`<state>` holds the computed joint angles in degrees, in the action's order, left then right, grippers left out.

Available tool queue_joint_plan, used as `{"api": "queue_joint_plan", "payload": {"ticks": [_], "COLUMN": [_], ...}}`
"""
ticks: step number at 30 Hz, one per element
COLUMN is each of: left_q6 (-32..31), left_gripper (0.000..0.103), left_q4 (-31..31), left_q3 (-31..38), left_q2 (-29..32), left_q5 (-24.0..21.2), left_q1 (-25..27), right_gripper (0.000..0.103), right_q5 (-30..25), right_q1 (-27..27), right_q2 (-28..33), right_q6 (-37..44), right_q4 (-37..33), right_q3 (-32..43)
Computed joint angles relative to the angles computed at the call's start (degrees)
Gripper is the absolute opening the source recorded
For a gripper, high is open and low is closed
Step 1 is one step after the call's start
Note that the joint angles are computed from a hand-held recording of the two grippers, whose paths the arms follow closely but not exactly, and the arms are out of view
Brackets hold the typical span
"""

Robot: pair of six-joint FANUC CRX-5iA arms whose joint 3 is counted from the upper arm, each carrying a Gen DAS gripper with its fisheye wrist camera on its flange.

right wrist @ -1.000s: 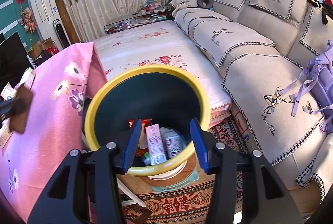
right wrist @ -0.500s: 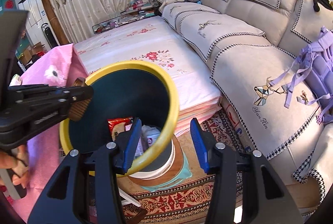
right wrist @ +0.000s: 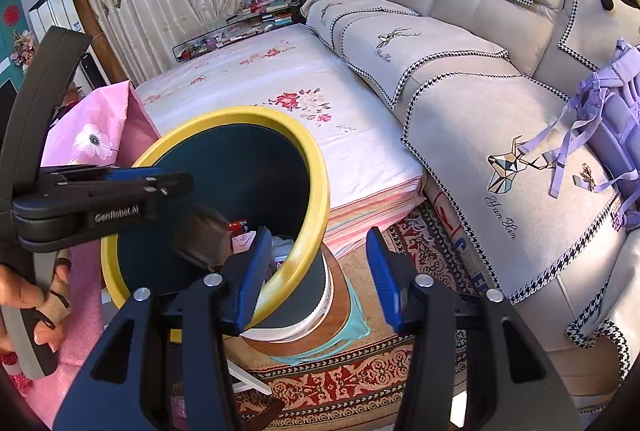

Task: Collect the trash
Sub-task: 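Carry the tray over the bin and open the left tool, then move the right tool to the white foam net sleeve and grasp it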

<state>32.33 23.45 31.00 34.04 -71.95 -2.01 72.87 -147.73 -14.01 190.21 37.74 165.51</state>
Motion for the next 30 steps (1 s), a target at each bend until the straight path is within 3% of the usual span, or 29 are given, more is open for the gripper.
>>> {"api": "queue_joint_plan", "payload": {"ticks": [5,8,13,19,25,30], "left_q6": [-2.0,-4.67,-7.9,-13.48,-13.94,-9.56], "left_gripper": [0.065,0.076,0.087,0.092,0.094,0.094], "left_q4": [3.93,8.02,15.75,21.25,25.09,24.29], "left_q3": [-1.16,-4.34,-8.02,-11.16,-11.49,-7.56], "left_q2": [-1.72,-4.82,-9.14,-13.07,-14.09,-11.46], "left_q5": [-2.11,-1.86,-1.89,-2.2,1.5,5.32], "left_q1": [2.96,6.06,13.03,22.95,34.51,42.42], "right_gripper": [0.05,0.05,0.051,0.053,0.054,0.055], "right_q5": [0.62,0.76,1.17,0.56,-2.47,-3.49], "right_q1": [0.64,1.15,2.02,3.79,5.37,6.41], "right_q2": [-0.21,-0.36,-1.65,-5.13,-12.37,-22.94], "right_q6": [-0.35,-0.35,0.94,5.04,14.22,26.82], "right_q4": [0.32,0.32,-0.15,-1.17,-4.06,-9.09], "right_q3": [-0.63,-0.96,-2.94,-8.21,-19.52,-36.24]}}
